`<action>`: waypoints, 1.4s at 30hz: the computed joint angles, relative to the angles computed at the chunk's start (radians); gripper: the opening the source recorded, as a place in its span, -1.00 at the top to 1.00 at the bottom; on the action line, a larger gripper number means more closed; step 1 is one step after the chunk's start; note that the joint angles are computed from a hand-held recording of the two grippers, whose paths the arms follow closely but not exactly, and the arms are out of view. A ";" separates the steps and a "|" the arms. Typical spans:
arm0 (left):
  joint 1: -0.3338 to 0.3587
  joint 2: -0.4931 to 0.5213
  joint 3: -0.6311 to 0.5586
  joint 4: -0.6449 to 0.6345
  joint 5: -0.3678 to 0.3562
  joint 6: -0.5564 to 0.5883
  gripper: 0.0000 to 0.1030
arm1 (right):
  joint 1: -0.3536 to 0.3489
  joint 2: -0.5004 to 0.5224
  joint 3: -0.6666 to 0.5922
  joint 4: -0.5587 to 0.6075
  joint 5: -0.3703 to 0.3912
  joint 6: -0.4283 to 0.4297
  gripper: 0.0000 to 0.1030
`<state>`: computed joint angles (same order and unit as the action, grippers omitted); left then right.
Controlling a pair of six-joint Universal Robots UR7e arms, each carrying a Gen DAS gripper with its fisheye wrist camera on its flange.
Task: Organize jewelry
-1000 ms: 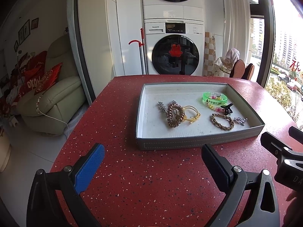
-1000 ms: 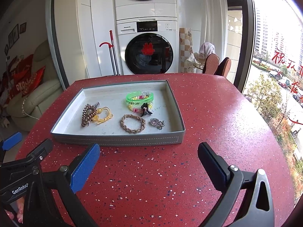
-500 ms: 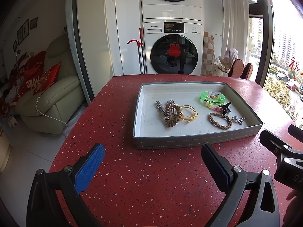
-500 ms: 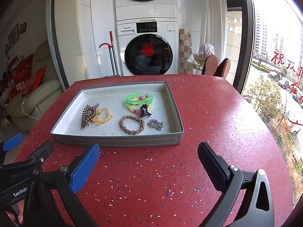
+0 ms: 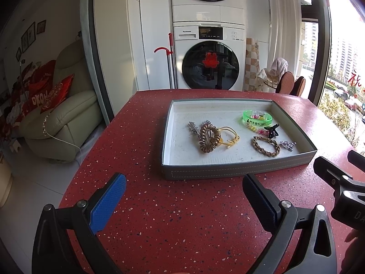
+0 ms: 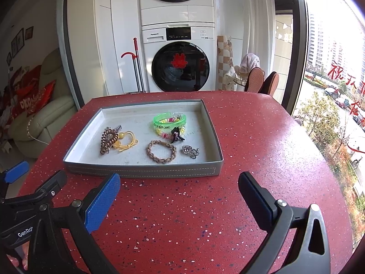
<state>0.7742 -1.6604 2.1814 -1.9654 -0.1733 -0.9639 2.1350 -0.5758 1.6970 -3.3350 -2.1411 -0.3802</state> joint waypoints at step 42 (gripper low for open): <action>-0.005 0.000 -0.005 0.019 -0.007 -0.017 -1.00 | 0.004 0.003 -0.003 0.000 -0.001 0.007 -1.00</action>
<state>0.7688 -1.6599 2.1760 -1.9465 -0.1801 -0.9806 2.1388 -0.5727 1.6945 -3.3352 -2.1425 -0.3732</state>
